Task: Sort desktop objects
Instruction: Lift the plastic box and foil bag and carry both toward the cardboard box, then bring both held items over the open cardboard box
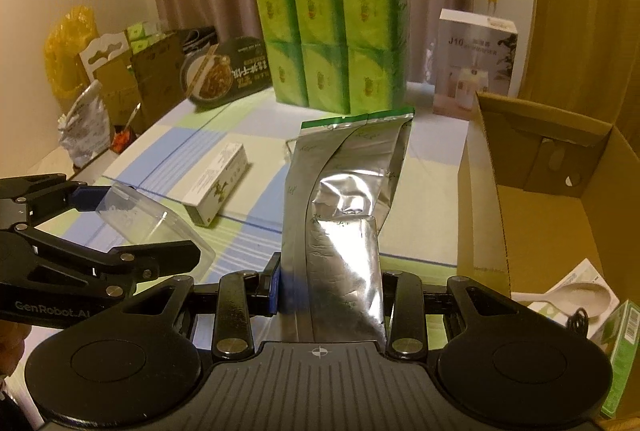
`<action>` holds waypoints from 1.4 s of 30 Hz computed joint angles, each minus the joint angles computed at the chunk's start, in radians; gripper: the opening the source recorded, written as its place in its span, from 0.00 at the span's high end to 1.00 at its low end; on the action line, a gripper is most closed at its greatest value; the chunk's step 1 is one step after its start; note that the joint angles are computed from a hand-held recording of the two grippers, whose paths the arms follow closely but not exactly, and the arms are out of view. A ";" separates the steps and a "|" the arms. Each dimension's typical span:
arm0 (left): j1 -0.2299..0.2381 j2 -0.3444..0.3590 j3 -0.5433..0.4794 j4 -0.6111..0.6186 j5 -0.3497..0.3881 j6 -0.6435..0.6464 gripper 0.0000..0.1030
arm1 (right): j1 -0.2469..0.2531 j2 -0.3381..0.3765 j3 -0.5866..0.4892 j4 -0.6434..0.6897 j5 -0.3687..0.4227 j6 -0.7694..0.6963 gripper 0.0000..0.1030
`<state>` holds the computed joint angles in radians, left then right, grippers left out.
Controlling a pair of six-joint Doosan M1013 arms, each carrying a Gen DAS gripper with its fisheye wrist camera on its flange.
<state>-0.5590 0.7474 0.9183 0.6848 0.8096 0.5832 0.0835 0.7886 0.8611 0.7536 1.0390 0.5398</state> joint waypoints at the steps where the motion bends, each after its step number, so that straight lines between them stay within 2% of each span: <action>1: -0.001 0.001 -0.003 0.001 0.001 0.000 0.17 | -0.001 -0.001 0.001 0.006 -0.002 -0.001 0.67; 42: -0.014 0.033 -0.093 0.060 -0.031 0.004 0.17 | -0.044 -0.015 0.010 0.185 -0.091 -0.021 0.67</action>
<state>-0.5732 0.7803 0.8253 0.7447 0.7782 0.5877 0.0400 0.7732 0.8710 0.9386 0.9484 0.5190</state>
